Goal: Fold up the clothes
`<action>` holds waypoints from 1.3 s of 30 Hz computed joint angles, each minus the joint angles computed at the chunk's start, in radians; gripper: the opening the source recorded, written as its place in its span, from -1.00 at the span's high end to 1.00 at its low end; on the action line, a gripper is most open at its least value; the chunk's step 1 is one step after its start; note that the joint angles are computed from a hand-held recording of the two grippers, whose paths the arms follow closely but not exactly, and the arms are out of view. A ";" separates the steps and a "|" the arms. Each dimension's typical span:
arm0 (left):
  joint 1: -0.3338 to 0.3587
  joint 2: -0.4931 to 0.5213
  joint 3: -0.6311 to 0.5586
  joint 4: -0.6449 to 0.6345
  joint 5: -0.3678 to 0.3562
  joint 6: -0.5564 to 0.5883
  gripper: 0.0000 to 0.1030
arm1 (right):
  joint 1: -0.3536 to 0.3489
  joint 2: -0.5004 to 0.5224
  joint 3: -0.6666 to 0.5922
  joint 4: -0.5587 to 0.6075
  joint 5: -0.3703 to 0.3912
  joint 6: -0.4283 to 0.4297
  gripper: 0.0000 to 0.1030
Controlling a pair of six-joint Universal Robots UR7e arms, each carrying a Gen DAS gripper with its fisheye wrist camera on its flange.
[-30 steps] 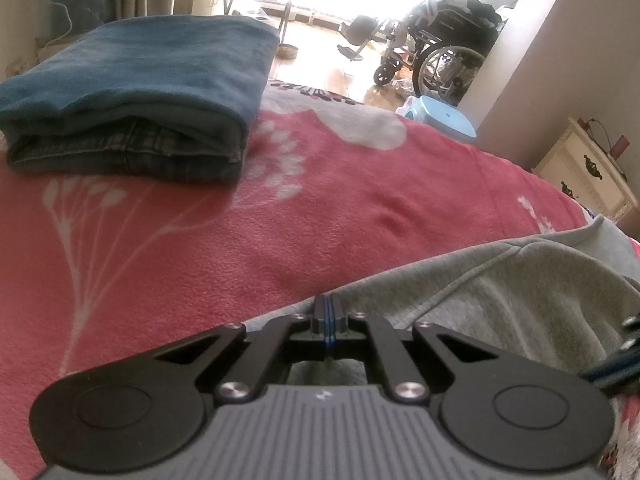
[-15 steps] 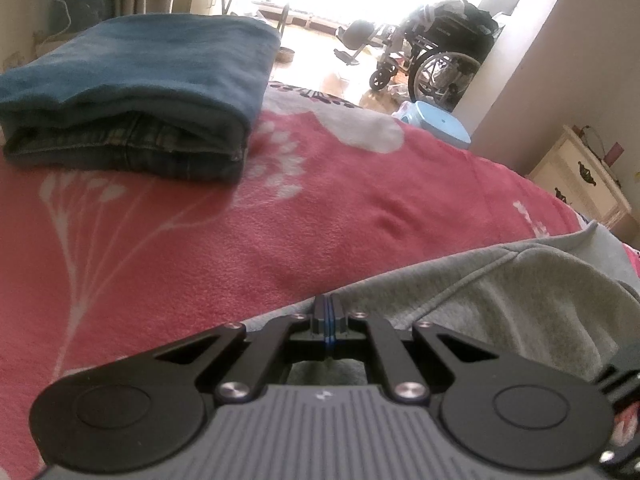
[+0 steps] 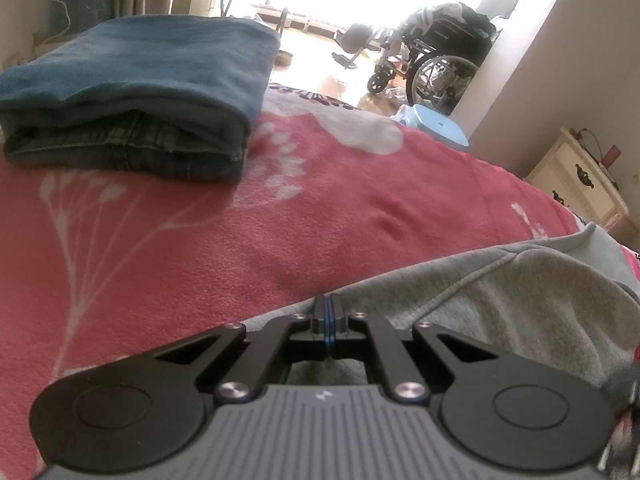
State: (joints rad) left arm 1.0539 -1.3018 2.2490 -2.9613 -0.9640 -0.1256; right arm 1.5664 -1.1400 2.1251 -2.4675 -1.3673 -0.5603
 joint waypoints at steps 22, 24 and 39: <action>-0.199 -0.024 -0.023 0.308 0.215 -0.192 -0.30 | -0.187 -0.585 0.279 -0.266 -0.062 0.425 0.36; -0.237 -0.035 -0.014 0.331 0.238 -0.234 -0.30 | -0.247 -0.649 0.287 -0.283 -0.024 0.417 0.35; -0.348 0.174 -0.139 0.327 0.171 -0.075 -0.18 | -0.233 -0.610 0.204 -0.578 -0.224 0.145 0.35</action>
